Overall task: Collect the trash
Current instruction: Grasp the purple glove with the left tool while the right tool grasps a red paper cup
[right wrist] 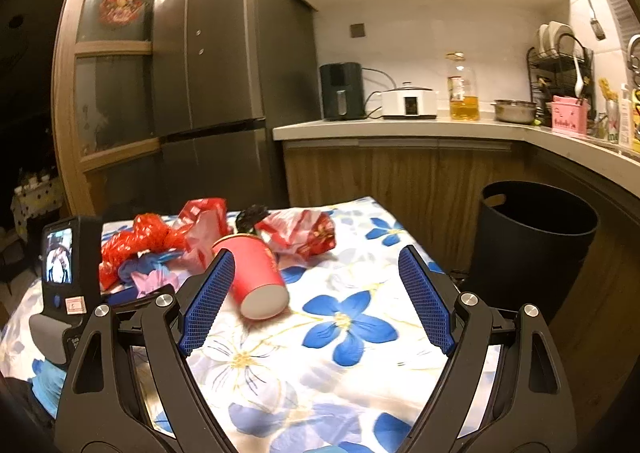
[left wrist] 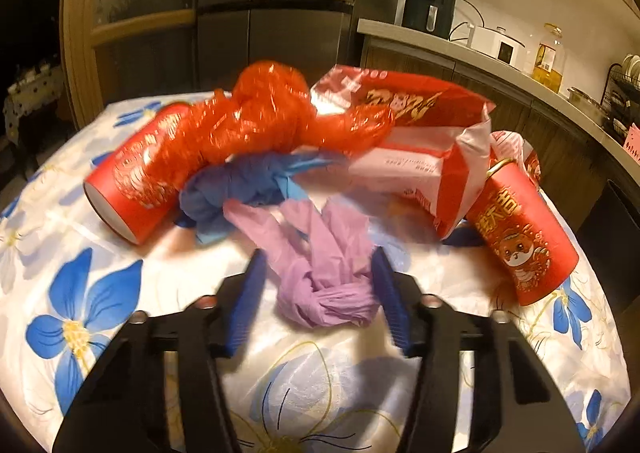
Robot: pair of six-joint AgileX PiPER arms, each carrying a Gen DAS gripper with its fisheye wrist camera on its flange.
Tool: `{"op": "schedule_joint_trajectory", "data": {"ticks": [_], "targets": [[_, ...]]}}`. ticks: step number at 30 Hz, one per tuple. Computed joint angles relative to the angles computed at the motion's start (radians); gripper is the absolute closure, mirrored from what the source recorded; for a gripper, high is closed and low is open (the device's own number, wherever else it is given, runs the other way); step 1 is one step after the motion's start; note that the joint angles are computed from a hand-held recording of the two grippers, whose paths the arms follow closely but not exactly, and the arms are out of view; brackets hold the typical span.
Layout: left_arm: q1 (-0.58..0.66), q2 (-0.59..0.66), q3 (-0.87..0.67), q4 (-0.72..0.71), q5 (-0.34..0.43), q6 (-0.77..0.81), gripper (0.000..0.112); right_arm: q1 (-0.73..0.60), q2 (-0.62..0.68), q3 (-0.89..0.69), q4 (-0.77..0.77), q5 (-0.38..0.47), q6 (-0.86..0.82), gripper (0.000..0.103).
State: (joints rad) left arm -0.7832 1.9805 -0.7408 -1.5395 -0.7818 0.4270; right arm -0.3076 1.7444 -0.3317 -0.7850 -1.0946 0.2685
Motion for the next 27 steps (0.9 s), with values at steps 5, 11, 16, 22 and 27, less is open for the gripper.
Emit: {"op": "schedule_joint_trajectory", "data": {"ticks": [5, 11, 16, 22, 27], "targets": [[0.003, -0.005, 0.026, 0.068, 0.020, -0.065, 0.092, 0.092, 0.056, -0.039, 0.050, 0.035, -0.037, 0.021], [-0.070, -0.036, 0.122, 0.167, -0.080, -0.268, 0.099, 0.190, 0.131, -0.115, 0.094, 0.089, -0.038, 0.020], [-0.203, -0.049, 0.197, 0.178, -0.228, -0.411, 0.099, 0.286, 0.182, -0.190, 0.150, 0.159, -0.042, 0.020], [-0.245, -0.061, 0.242, 0.208, -0.275, -0.494, 0.099, 0.365, 0.222, -0.285, 0.174, 0.250, -0.005, 0.020], [-0.242, -0.063, 0.247, 0.225, -0.267, -0.499, 0.099, 0.400, 0.253, -0.354, 0.170, 0.316, 0.034, 0.020]]}}
